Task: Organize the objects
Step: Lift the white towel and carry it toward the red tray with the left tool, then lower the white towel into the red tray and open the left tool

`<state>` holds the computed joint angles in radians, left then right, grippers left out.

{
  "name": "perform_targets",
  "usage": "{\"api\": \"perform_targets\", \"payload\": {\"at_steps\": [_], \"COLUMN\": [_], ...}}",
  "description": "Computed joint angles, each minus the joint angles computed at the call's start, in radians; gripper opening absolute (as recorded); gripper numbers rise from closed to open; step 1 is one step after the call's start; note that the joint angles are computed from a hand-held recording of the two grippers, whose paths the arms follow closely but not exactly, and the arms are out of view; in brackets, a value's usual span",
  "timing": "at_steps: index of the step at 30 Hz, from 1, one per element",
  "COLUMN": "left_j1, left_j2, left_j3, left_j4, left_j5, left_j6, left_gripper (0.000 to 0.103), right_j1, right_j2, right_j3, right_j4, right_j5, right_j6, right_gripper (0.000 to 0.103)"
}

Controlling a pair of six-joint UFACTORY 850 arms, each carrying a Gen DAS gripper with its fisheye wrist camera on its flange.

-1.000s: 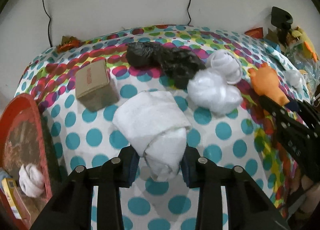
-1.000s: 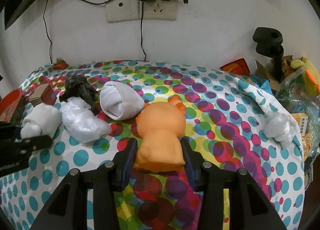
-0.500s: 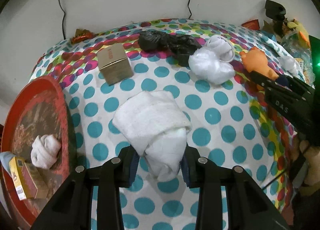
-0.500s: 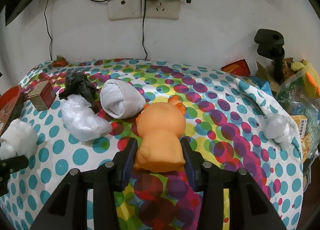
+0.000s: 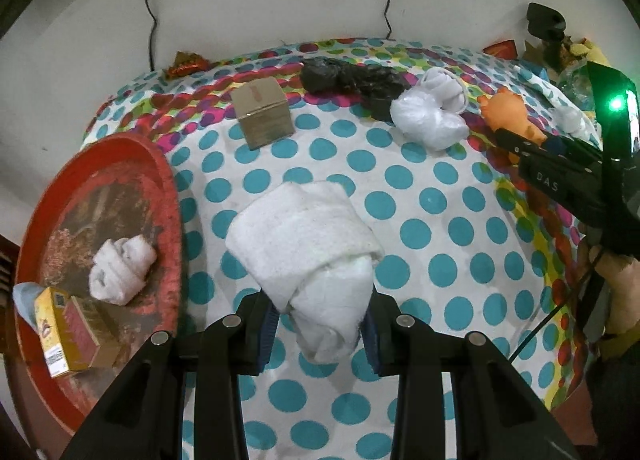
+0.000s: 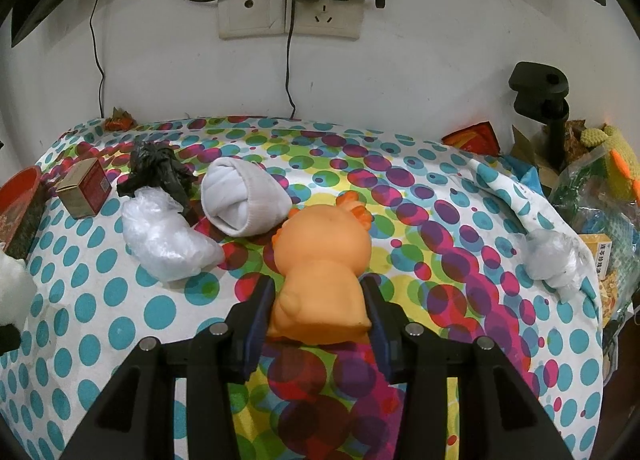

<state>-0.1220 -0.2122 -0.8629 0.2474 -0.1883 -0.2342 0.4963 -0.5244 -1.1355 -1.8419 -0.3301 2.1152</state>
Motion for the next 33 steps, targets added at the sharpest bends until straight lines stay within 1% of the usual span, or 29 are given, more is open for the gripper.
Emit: {"api": "perform_targets", "payload": {"at_steps": [2, 4, 8, 10, 11, 13, 16, 19, 21, 25, 27, 30, 33], "left_j1": [0.005, 0.012, 0.032, 0.035, 0.039, 0.049, 0.072, 0.096, 0.114, 0.151, 0.182, 0.228, 0.274], "left_j2": [0.015, 0.027, 0.037, 0.044, 0.047, 0.051, 0.053, 0.057, 0.064, 0.073, 0.068, 0.054, 0.029], "left_j3": [0.008, 0.014, 0.016, 0.021, 0.023, 0.023, 0.017, 0.01, 0.008, -0.002, -0.013, -0.033, -0.058], "left_j4": [-0.023, -0.009, -0.088, -0.023, -0.026, -0.057, -0.184, -0.249, -0.235, -0.155, -0.203, -0.2, -0.155], "left_j5": [-0.001, -0.005, -0.016, -0.017, -0.018, -0.022, -0.035, -0.048, -0.05, -0.053, -0.061, -0.067, -0.074], "left_j6": [0.032, 0.018, 0.095, 0.03, 0.036, 0.067, 0.197, 0.26, 0.245, 0.178, 0.228, 0.226, 0.181], "left_gripper": [0.033, 0.033, 0.033, 0.033, 0.033, 0.033, 0.033, 0.033, 0.033, 0.033, 0.033, 0.033, 0.033], "right_j1": [0.0, 0.0, 0.002, 0.002, 0.002, 0.003, 0.003, 0.003, 0.002, 0.002, 0.003, 0.003, 0.003], "right_j2": [-0.002, -0.001, -0.003, -0.003, -0.003, -0.002, -0.002, -0.002, -0.003, -0.001, -0.001, -0.002, -0.002], "right_j3": [-0.002, -0.001, -0.001, -0.001, -0.002, -0.001, -0.001, -0.001, -0.003, -0.001, -0.001, -0.001, -0.001], "right_j4": [0.001, 0.001, 0.005, 0.004, 0.006, 0.003, 0.001, 0.002, 0.006, 0.004, 0.005, 0.005, 0.006], "right_j5": [0.001, -0.003, -0.008, -0.008, -0.008, -0.008, -0.008, -0.007, -0.005, -0.005, -0.007, -0.006, -0.007], "right_j6": [-0.003, -0.002, -0.005, -0.005, -0.008, -0.003, 0.001, 0.002, -0.004, 0.0, 0.0, -0.002, -0.002], "right_gripper": [0.045, 0.045, 0.045, 0.045, 0.045, 0.045, 0.045, 0.045, 0.045, 0.045, 0.045, 0.045, 0.045]}}
